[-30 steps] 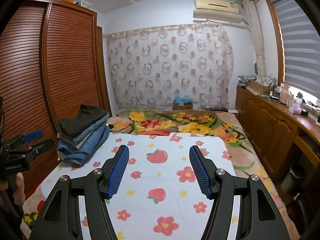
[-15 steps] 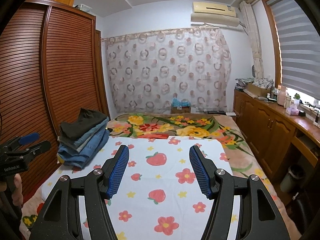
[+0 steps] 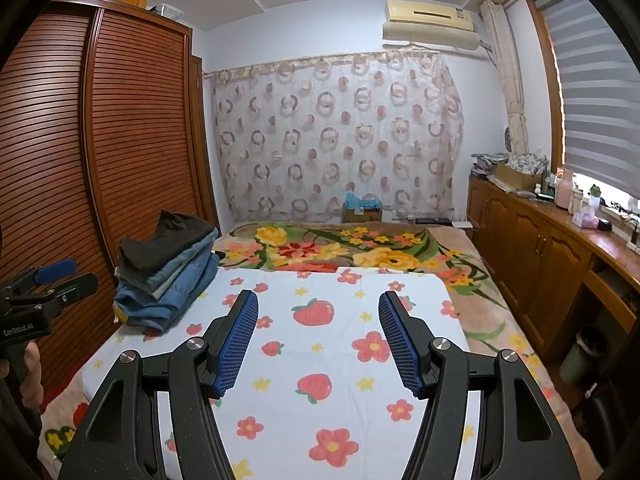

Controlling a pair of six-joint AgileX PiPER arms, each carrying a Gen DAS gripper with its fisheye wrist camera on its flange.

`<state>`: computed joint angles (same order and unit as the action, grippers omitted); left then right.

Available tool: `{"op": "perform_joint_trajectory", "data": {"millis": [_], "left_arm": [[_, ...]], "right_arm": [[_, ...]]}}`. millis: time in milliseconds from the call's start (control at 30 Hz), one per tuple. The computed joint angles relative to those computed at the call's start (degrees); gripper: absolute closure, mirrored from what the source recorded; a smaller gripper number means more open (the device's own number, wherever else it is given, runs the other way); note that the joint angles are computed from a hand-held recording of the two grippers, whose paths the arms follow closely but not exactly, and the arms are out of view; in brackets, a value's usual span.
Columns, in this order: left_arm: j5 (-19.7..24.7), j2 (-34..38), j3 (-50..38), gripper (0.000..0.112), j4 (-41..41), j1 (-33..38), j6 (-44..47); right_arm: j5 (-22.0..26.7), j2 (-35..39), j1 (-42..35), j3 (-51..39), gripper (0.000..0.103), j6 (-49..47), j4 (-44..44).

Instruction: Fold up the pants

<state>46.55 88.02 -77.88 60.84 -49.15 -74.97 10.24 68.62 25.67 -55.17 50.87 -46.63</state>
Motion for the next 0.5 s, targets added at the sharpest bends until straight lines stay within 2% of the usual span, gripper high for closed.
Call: {"op": "perform_joint_trajectory", "data": {"millis": [233,500], "left_arm": [[0.1,0.0,0.0,0.023,0.1,-0.1,0.0],[0.0,0.1,0.1,0.023,0.2,-0.1,-0.2]], "right_arm": [[-0.5,0.0,-0.7,-0.1,0.038,-3.8,3.7],[-0.4,0.0,-0.3,0.1,0.038,-1.2,1.1]]}}
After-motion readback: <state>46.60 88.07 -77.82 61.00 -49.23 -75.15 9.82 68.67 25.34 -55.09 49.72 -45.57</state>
